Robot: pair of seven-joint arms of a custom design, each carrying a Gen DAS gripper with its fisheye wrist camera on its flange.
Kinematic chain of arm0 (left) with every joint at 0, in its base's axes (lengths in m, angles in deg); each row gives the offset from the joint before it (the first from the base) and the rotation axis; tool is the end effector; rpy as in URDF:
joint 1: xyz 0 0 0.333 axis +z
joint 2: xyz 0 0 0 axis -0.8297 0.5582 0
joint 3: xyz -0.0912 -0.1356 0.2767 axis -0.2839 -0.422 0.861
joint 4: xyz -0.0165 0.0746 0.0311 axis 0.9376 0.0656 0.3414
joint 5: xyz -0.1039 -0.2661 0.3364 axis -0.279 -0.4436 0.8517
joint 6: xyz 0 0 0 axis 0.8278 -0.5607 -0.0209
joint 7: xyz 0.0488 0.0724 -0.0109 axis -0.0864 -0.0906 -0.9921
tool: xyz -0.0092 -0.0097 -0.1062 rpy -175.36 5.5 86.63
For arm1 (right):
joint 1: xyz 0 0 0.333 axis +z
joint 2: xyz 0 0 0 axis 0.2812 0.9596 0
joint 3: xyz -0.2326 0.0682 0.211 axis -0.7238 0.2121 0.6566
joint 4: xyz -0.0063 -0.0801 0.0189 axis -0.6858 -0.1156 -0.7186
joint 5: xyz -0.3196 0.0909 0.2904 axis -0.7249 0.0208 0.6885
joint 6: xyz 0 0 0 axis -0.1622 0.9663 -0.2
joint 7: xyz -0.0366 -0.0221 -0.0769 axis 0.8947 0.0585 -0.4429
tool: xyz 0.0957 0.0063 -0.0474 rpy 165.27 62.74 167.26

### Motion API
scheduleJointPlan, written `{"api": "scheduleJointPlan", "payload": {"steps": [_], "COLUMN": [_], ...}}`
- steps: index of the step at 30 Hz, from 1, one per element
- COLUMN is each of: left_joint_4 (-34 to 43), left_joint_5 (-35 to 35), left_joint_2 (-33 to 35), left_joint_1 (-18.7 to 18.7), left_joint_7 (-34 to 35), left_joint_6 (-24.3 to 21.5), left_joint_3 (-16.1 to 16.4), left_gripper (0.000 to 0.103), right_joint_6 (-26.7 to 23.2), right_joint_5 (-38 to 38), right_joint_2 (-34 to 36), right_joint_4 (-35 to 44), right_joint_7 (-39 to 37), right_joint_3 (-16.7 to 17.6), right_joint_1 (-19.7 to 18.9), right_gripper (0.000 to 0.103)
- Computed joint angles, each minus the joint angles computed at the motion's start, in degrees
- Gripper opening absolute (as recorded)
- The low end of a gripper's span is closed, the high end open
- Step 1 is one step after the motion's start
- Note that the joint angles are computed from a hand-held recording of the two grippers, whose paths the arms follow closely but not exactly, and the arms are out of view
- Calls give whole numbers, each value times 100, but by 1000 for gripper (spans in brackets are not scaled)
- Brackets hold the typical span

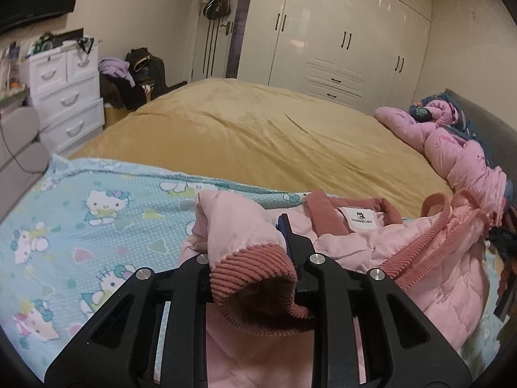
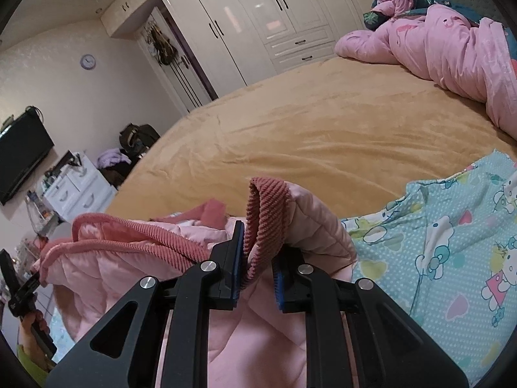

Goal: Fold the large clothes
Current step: 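Lift the hem with both grippers and fold it toward the collar, then lay the hem on the collar and open both grippers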

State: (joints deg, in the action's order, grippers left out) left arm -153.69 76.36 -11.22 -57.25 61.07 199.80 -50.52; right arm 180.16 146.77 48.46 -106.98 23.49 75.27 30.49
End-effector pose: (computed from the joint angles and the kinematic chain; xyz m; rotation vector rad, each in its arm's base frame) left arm 0.4096 -0.1010 0.5395 -1.9369 1.2987 -0.8948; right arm 0.6121 0.1397 0.4869 -1.6330 1.4291 -0.2507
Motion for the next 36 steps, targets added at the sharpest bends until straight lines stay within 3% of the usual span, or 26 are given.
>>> {"api": "scheduleJointPlan", "payload": {"steps": [7, 10, 12, 15, 17, 18, 19, 20, 22, 26, 29, 30, 31, 33, 36], "left_joint_4": [-240, -233, -243, -229, -252, -261, -257, -249, -238, -195, -172, -170, -182, -213, -197], "left_joint_5": [211, 231, 205, 235, 228, 218, 210, 216, 239, 275, 349, 368, 394, 439, 622], "left_joint_2": [132, 279, 300, 333, 355, 358, 358, 351, 341, 281, 186, 148, 96, -23, -321], "left_joint_1": [322, 280, 275, 305, 312, 309, 327, 345, 368, 370, 410, 407, 410, 443, 674], "left_joint_7": [-515, -480, -513, -515, -513, -507, -532, -551, -564, -601, -650, -655, -673, -726, -863], "left_joint_6": [479, 564, 625, 695, 802, 833, 835, 832, 850, 800, 822, 828, 909, 1120, 1116], "left_joint_3": [-245, -143, -110, -107, -68, -53, -77, -109, -142, -204, -276, -282, -285, -315, -598], "left_gripper": [19, 19, 19, 19, 19, 19, 19, 19, 19, 19, 25, 28, 38, 65, 70], "right_joint_6": [288, 289, 120, -379, -895, -1070, -985, -1025, -1032, -230, 275, 379, 450, 364, 533], "right_joint_5": [-884, -1074, -712, 623, 1556, 1965, 2255, 2462, 2181, 1209, -276, -926, -1794, -2675, -2304], "right_joint_2": [477, 555, 524, 320, 162, 59, -76, -182, -361, -784, -747, -675, -531, -293, -88], "right_joint_4": [217, 269, 305, 270, 193, 111, -9, -93, -246, -747, -976, -1020, -1031, -963, -900], "right_joint_7": [777, 937, 802, 45, -502, -739, -913, -1144, -1142, -1506, -775, -251, 520, 1369, 1243], "right_joint_3": [101, 138, 172, 160, 53, 5, -7, -32, -32, 209, 440, 513, 615, 663, 452], "right_joint_1": [38, 28, -51, -220, -311, -328, -296, -263, -168, 273, 493, 486, 412, 323, 575], "right_gripper": [15, 15, 16, 22, 39, 78, 99, 99, 99, 99, 98, 97, 94, 93, 93]}}
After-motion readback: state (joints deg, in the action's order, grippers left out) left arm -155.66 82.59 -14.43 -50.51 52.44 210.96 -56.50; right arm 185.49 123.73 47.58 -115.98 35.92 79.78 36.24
